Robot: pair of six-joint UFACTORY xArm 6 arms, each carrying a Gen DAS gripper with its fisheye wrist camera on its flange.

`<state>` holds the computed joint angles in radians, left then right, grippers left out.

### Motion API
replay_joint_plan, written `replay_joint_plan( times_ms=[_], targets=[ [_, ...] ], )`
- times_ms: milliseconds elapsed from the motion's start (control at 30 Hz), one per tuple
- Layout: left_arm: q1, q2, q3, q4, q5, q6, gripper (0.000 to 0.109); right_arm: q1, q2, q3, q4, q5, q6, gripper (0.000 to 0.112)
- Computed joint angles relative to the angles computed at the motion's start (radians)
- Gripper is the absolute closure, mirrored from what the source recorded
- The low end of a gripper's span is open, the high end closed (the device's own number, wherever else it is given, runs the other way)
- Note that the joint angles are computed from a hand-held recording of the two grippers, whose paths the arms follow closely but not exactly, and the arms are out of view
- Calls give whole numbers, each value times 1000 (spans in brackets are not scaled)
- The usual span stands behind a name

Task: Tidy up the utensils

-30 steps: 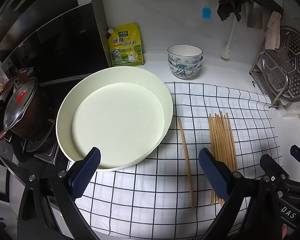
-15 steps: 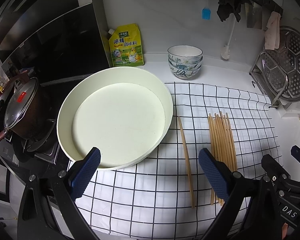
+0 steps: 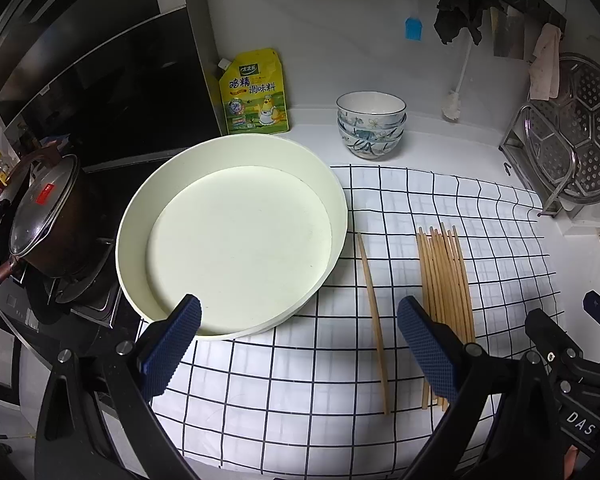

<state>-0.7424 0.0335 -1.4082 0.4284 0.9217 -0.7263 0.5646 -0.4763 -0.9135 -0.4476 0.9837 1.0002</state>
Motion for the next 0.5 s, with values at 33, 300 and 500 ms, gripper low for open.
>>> replay_joint_plan(
  times_ms=[33,300,500],
  targets=[
    [0,1,-2,0,1,1,12,0,-1,0,0,0,0,18],
    [-1,1,-5,2,5,1,12,1,-4,-4,-1,7,1,18],
    [0,3,-10,1,8,3,12,1,-4,-2,-1,6,2,18]
  ],
)
